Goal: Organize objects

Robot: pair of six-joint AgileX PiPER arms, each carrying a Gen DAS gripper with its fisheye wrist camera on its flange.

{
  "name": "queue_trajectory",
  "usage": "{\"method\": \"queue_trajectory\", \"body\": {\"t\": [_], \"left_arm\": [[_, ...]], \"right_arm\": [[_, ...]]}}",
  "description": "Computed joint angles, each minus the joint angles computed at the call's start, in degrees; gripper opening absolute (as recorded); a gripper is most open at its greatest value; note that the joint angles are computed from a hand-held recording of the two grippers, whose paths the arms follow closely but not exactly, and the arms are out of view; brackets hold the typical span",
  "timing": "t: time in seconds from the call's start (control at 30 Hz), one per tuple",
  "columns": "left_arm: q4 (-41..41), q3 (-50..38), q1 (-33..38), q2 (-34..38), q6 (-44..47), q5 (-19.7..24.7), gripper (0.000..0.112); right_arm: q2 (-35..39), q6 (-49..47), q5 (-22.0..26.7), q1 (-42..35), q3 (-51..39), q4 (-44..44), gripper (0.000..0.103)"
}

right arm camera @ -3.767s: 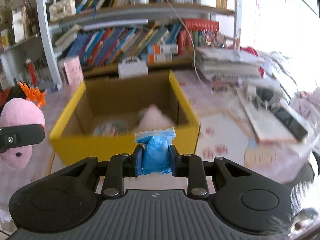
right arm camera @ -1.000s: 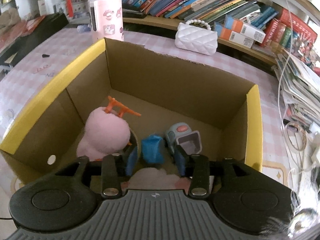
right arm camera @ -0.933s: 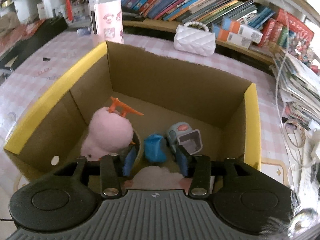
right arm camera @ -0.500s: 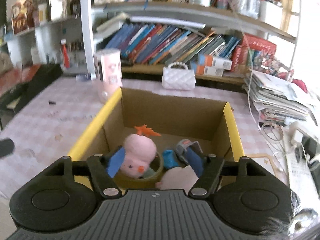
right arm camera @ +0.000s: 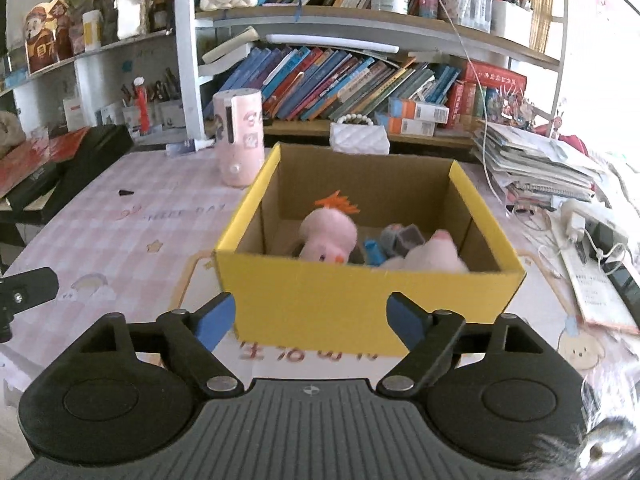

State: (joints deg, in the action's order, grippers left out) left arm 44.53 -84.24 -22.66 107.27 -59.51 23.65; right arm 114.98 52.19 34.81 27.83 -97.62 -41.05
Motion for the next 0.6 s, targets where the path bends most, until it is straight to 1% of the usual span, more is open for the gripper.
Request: {"method": "queue_trajectory", "body": {"t": [0.13,0.23,0.37,0.47,0.6], "left_arm": [[-0.83,3.05,-0.11,-1.92,0.92,0.42,0.102],[0.81,5.68,-0.45,-3.52,0.53,0.56,0.102],[0.86,8.29,-0.72,-4.99,1.37,1.13,0.103],[0.18,10.12,-0.59,-5.92,2.02,0.62,0.103],[0.68,10.31,-1.26,-5.98,1.9,2.64,0.103]], "right_arm": [[-0.73,3.75,2.39,2.79,1.69,-3.0,0.096],[-1.13,6.55,4.21,4.83,3.01,-4.68,0.103],[-1.14,8.85,6.12,6.89,3.97,-4.98,0.103],[-1.11,10.4,6.81,8.13,4.77,-5.24,0.103],[-1.21,10.29,7.23,9.17,5.58,-4.85,0.103]]}}
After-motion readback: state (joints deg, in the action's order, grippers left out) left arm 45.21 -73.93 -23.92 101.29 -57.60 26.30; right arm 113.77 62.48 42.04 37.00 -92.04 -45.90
